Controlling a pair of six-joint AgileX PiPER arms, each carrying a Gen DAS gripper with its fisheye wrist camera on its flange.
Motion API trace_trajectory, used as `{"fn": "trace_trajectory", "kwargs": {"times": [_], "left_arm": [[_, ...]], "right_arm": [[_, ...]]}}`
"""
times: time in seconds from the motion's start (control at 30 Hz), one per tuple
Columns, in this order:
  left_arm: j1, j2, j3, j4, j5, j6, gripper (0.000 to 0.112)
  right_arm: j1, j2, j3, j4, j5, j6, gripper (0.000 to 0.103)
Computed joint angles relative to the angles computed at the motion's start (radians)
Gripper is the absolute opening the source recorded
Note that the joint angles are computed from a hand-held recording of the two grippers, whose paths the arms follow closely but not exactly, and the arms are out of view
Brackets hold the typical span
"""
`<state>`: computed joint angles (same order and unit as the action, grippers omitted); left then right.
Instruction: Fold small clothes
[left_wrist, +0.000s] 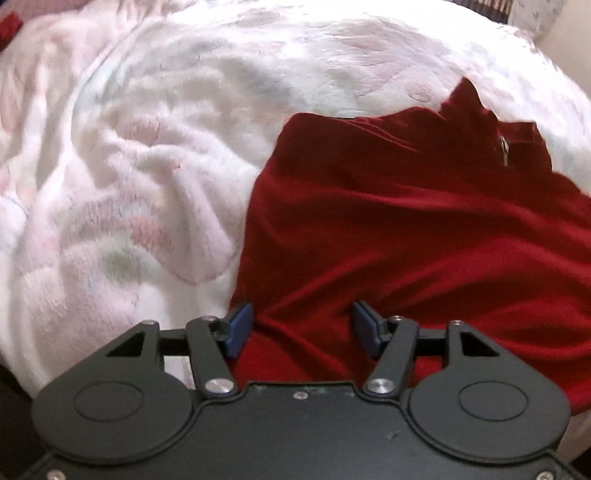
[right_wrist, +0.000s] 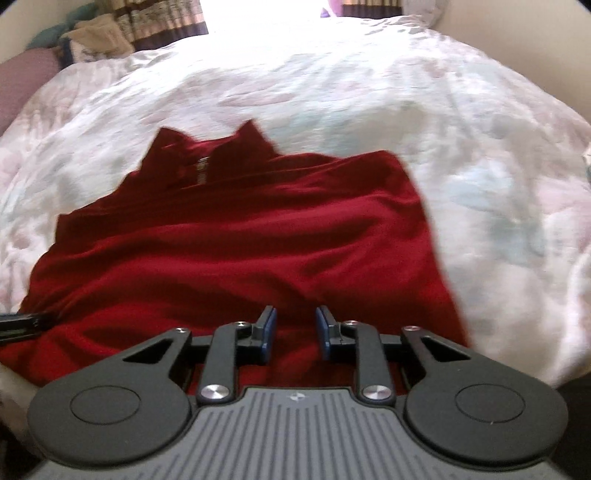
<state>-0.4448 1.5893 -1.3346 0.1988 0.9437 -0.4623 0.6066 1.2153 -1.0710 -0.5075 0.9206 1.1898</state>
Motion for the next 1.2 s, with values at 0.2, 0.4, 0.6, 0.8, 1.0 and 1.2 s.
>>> {"fn": "trace_trajectory", "kwargs": {"times": [0.2,0.4,0.6,0.8,1.0,1.2], "left_arm": [[0.023,-0.014,0.005,-0.001,0.008,0.023,0.063],[0.028,-0.033,0.008,0.023,0.031,-0.009,0.064],[-0.033,-0.077,-0.049,0.059,0.062,-0.004,0.061],[-0.023,-0.067,-0.033,0.082,0.058,-0.004,0.063],[0.011,0.002,-0.011,0.16,0.108,-0.047,0.063],[-0.032,-0.058,-0.038,0.167,0.113,-0.07,0.061]], "right_arm": [[-0.149,-0.099,0.09,0.122,-0.037,-0.11,0.0],[-0.199,-0.148,0.126,0.139,-0.016,-0.111,0.0],[-0.087,-0.135,0.054,0.035,0.092,-0.038,0.022],[-0.045,-0.141,0.02,-0.052,0.168,0.009,0.043],[-0.231,-0.106,0.142,0.118,-0.009,-0.121,0.046],[-0.189,-0.131,0.117,0.08,0.04,-0.095,0.047]]}}
